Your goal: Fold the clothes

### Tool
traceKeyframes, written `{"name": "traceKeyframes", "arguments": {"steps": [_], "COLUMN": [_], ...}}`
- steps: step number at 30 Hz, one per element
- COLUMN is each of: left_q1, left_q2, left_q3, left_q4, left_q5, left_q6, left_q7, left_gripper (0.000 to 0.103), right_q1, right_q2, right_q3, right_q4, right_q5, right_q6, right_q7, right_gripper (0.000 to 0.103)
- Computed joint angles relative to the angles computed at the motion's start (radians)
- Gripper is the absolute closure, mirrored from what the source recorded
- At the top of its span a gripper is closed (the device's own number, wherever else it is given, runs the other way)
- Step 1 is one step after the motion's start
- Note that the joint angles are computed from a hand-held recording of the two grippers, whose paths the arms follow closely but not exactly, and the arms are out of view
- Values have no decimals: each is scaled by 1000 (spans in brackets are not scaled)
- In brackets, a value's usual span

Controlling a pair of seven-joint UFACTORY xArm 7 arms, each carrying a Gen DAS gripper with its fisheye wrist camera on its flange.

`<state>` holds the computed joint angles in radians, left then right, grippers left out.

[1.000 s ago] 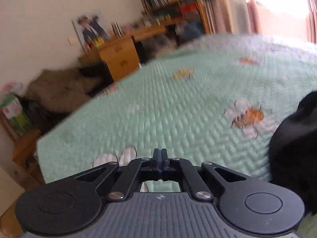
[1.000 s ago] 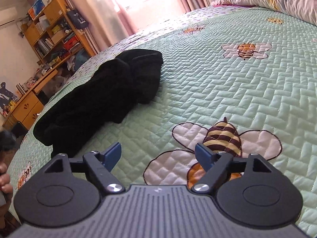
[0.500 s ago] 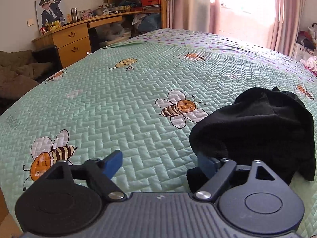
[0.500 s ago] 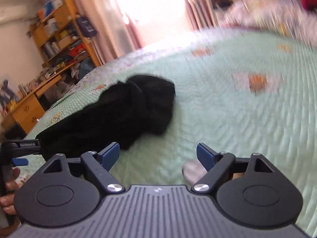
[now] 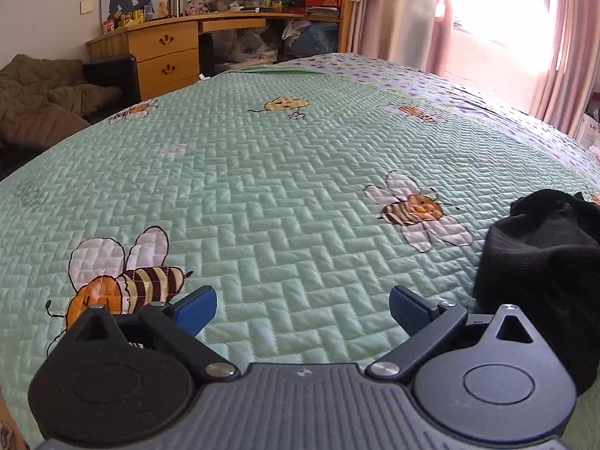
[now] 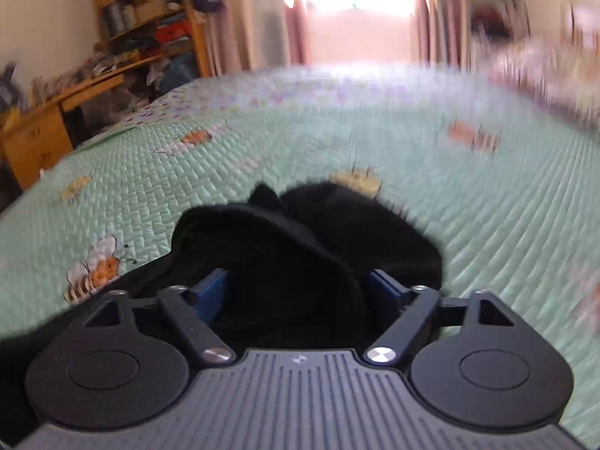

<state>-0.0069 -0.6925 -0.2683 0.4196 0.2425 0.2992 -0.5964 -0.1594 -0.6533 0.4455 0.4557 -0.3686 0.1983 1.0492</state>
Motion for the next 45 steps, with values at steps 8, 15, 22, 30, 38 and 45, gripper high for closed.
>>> {"name": "traceKeyframes", "arguments": {"steps": [8,15,22,30,38,45], "left_q1": [36,23,-95,-105,-117,-126], "left_q2": [57,40,-15,-51,-7,0], "left_q3": [26,51,70,4,39,50], "left_q4": [18,3,-43,-83,-65,-69], "left_q5": [-6,-18,-49,-49,-90,-106], "left_q6": [12,15,-53,-123,-106,-107], "left_q7": [-10,-18,86,144,166,189], "left_gripper": [4,4,3,3,2,2], "right_q1": [144,501,469,472,243,380], "right_q2": [-178,-433,-988,-969,-515,-484], "right_q3": [77,43,-12,95,205,250], "right_q4": [-112,-187,-227,-96,198,106], "right_q5": [84,207,226,291,-14,59], "right_q6": [-132,27,547,1067,761,826], "right_q7": [112,97,213,67,-176,-99], "right_gripper": [93,98,102,93,0,1]}}
